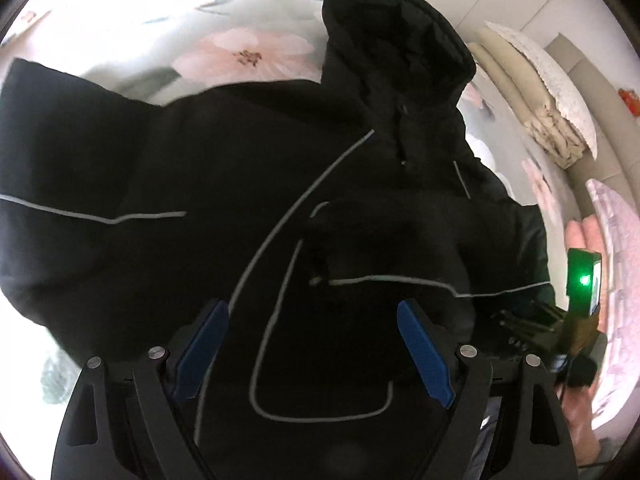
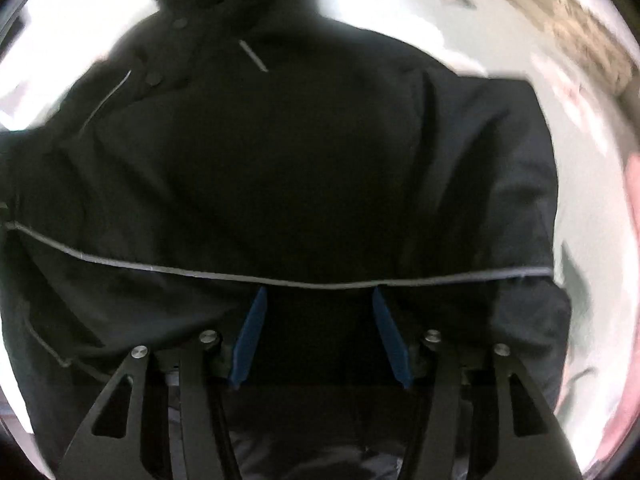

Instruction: Fold large clothes

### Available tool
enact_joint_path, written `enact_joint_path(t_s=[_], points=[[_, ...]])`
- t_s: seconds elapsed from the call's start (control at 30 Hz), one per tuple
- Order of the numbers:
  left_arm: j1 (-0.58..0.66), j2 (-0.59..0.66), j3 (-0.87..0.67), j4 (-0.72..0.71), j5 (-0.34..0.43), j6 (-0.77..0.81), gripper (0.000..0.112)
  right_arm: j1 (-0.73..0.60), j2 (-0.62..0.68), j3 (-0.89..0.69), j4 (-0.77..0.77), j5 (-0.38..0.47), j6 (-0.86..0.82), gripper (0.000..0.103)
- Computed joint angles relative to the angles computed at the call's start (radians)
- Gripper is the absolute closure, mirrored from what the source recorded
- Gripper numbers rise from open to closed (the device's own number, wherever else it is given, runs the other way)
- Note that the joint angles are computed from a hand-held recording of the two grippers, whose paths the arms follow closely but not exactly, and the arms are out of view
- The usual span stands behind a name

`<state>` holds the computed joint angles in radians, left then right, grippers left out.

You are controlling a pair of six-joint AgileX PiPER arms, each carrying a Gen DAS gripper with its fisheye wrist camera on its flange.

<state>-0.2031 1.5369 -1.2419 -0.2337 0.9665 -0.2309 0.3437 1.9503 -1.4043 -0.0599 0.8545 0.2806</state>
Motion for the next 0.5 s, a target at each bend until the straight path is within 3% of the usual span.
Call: enact_joint_path(t_s=[0.1,0.2,0.37,0.5], points=[[0.041,0.027,0.006,-0.129,-0.006,0.094,0.026,-0.009,-0.004,0.012,0.023,-0.011,-0.006,0.043],[0.051,0.073,0.006,-0.221,-0.013,0.177,0.036,-0.036,-0.017,0.021,0.065,-0.018,-0.063,0.043],[0.065,0.134,-0.004,-0.282,-0.027,0.260,0.084,-0.084,-0.086,0.062,0.162,-0.021,-0.169,0.043],[0.101,0.100,-0.008,-0.351,-0.043,0.300,0.089,-0.114,-0.188,0.114,0.177,-0.023,-0.191,0.043]])
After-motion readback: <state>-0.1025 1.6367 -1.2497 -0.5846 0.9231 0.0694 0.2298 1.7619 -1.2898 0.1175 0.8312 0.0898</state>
